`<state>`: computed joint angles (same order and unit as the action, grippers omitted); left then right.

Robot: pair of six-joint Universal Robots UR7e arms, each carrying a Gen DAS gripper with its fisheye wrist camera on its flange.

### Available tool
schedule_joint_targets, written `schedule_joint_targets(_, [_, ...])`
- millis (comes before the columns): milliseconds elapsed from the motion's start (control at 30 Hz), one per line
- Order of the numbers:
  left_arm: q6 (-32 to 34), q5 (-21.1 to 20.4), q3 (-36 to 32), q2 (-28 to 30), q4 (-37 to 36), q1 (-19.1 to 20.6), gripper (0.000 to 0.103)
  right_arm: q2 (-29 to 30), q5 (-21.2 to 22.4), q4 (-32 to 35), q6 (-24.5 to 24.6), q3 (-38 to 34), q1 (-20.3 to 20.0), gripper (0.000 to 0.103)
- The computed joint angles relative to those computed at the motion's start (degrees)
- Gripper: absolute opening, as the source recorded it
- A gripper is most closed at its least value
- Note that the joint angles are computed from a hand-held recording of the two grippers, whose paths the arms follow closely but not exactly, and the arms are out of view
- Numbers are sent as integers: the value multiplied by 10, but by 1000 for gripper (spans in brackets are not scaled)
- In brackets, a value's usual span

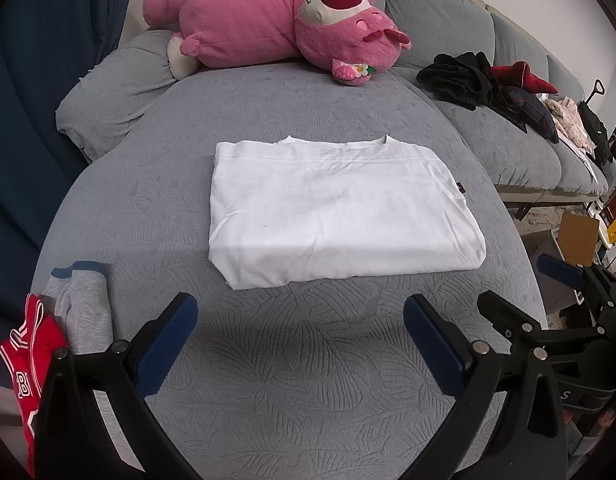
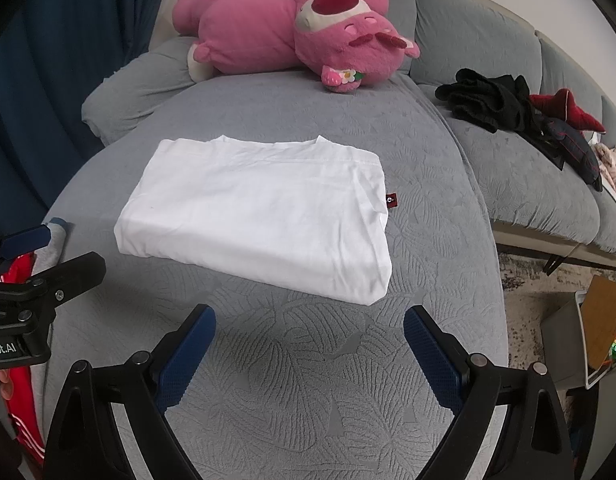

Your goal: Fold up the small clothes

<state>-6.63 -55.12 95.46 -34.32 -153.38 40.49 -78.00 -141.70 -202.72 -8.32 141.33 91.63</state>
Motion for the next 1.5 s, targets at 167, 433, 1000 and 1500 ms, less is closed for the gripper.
schedule_joint_targets(167, [1,-1,1,1,-4,1,102,1,-4,4,2,-3,4,93])
schedule_joint_targets(433, [1,-1,0,0,-1,1,102,0,-5,7,2,-4,5,93])
schedule_joint_targets(1000, [1,-1,0,-2,4,1,102,0,-10,13,3,-7,8,93])
schedule_joint_targets(1500, [-4,1,0,-4,10,1,102,-3,-10,17,8,-5,9,93])
